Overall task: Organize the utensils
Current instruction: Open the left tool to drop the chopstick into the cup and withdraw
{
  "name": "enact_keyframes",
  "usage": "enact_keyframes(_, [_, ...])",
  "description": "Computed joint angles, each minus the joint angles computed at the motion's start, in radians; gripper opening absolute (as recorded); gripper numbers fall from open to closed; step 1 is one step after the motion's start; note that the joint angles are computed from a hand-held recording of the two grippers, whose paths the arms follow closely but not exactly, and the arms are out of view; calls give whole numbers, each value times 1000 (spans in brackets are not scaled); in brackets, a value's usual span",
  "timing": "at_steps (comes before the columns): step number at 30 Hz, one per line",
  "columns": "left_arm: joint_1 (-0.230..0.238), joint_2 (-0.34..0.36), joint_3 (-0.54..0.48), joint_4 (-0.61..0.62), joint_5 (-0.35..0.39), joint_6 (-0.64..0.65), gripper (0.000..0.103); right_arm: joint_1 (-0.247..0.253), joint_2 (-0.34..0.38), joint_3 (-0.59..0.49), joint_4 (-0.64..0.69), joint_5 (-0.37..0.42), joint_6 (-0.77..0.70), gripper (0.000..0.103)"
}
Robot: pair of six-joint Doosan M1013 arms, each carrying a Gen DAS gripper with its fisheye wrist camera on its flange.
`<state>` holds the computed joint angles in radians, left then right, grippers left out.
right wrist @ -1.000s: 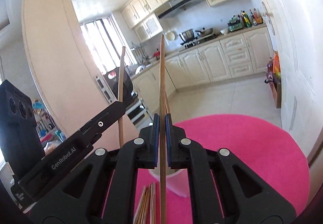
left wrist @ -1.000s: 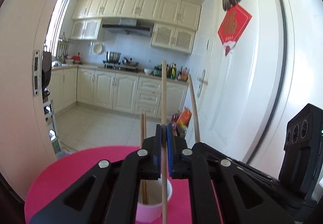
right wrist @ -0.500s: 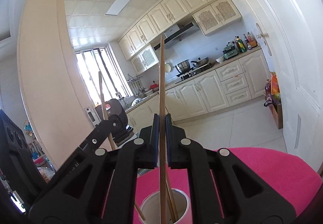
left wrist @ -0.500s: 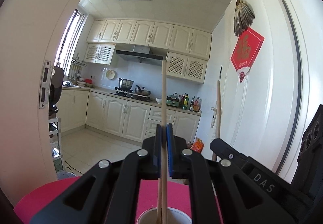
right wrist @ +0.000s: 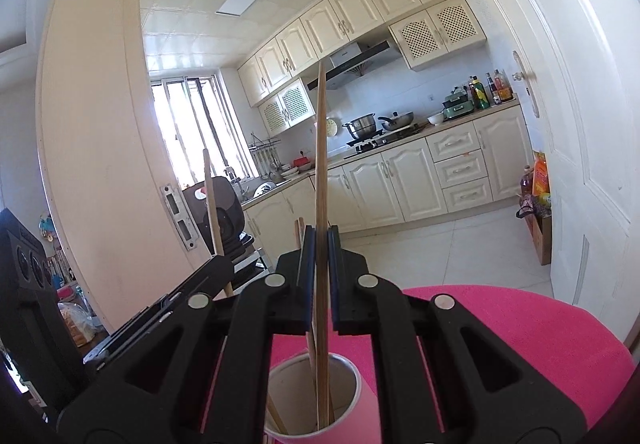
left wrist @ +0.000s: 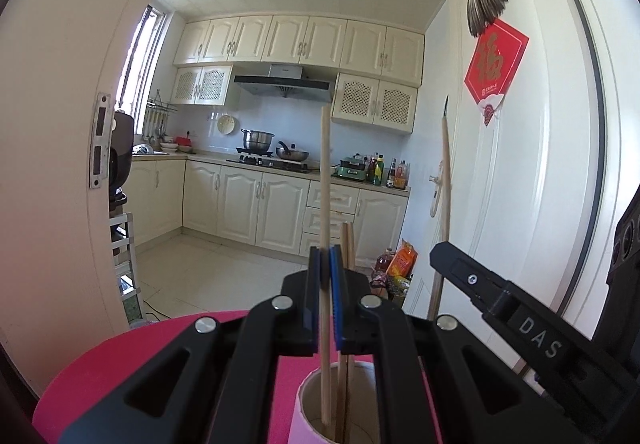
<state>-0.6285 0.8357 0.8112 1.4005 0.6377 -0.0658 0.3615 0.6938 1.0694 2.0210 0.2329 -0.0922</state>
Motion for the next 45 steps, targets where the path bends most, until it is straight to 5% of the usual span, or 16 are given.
enact_keyframes(7, [-3, -8, 9, -58, -1, 59, 7, -2, -24, 42, -65, -3, 35, 7])
enact_keyframes(10, [-4, -14, 16, -68, -2, 62, 24, -3, -30, 55, -83, -7, 52, 7])
enact_keyframes(17, [-9, -30, 39, -56, 11, 55, 31, -3, -42, 75, -89, -9, 36, 7])
enact_keyframes(28, [-14, -49, 68, -50, 22, 53, 34, 10, -55, 97, -76, -31, -46, 7])
enact_keyframes(45, [-24, -73, 94, -74, 39, 85, 38, 19, -72, 116, -182, -69, 43, 7])
